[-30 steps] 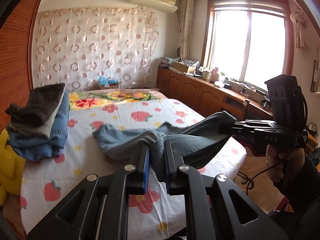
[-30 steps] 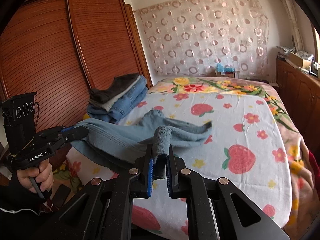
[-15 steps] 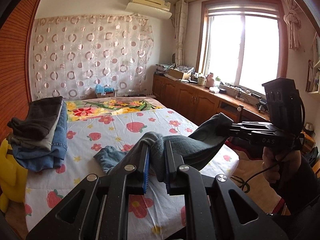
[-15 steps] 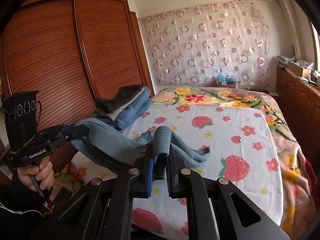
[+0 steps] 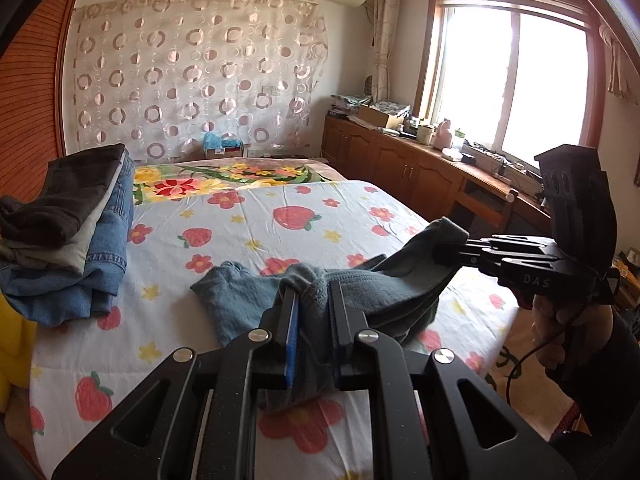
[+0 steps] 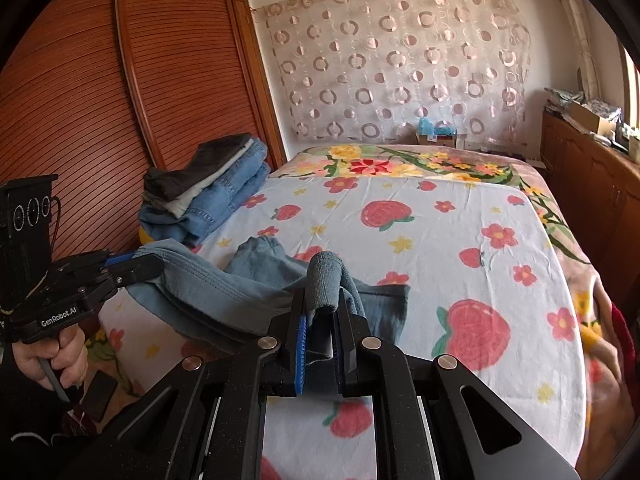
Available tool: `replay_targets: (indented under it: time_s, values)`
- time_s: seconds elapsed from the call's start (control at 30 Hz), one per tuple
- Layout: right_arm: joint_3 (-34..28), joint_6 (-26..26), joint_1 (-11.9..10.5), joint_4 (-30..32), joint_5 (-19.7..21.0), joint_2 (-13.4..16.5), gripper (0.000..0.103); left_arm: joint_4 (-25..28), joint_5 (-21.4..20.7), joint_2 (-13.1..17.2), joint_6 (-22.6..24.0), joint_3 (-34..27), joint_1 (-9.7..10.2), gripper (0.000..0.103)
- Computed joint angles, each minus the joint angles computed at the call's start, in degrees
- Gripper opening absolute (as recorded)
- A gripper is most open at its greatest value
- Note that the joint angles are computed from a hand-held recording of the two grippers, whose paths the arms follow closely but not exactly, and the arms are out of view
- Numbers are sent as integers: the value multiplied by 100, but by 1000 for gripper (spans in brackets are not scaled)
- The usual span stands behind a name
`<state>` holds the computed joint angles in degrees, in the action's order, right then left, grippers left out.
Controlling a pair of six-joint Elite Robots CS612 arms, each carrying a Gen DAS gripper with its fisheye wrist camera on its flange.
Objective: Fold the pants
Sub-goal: 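Lift the hem with both tools and fold it over the shorts, then lower the folded hem and open both tools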
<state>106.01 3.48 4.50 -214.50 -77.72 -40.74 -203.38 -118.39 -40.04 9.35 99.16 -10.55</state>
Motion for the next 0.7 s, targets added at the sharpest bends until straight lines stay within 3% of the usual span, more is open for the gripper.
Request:
replay_targets:
  time_s: [0.27,0.53,0.7]
  values:
    - [-338,108,76,266,-258,129,11,62,205,104,-88,-263,-51,14]
    - [-413,154,59,545,-226,183,11,342,370,180,-60,-263,-79,14]
    - [-461,152,48,722,-207,172,11,426,651,201,-146,-248,-120,21]
